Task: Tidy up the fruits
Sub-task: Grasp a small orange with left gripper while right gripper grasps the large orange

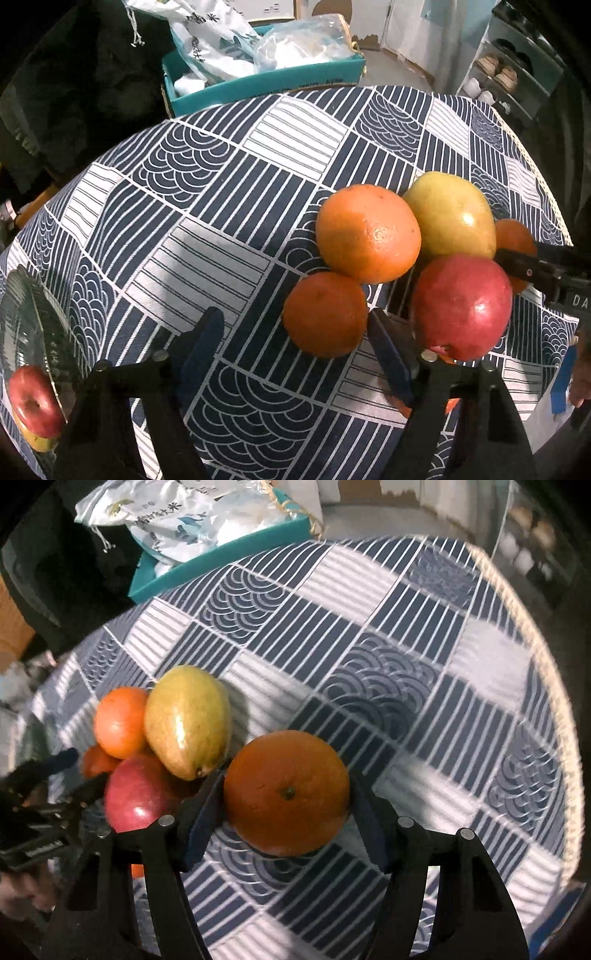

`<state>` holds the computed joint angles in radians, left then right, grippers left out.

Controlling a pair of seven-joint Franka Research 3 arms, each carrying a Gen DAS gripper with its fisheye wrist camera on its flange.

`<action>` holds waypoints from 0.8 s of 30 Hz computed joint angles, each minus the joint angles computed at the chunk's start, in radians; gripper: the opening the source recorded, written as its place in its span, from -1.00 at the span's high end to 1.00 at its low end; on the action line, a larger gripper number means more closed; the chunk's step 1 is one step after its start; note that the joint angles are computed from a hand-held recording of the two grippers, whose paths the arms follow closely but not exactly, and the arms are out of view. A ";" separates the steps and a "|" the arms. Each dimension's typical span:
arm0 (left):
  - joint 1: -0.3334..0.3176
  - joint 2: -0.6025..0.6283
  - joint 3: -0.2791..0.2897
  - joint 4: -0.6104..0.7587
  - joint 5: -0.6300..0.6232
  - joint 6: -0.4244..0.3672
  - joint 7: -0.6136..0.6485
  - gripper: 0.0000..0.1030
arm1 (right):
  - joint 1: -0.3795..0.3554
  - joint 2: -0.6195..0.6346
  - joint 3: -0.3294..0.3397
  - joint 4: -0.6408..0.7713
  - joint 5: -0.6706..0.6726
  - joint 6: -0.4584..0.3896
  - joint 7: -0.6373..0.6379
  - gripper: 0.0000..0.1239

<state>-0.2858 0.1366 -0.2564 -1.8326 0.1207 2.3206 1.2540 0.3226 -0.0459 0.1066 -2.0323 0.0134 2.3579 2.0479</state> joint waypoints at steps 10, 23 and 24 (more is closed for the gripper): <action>0.013 0.007 -0.013 -0.006 -0.103 0.018 0.075 0.07 | 0.014 0.031 0.003 0.030 -0.085 -0.037 -0.017 -0.13; 0.003 -0.032 -0.001 -0.029 -0.052 0.036 0.030 0.12 | 0.018 0.019 0.004 0.019 -0.145 -0.014 0.027 -0.10; 0.003 -0.036 -0.001 -0.030 -0.049 0.037 0.025 0.12 | 0.018 0.014 0.005 0.017 -0.162 -0.007 0.039 -0.10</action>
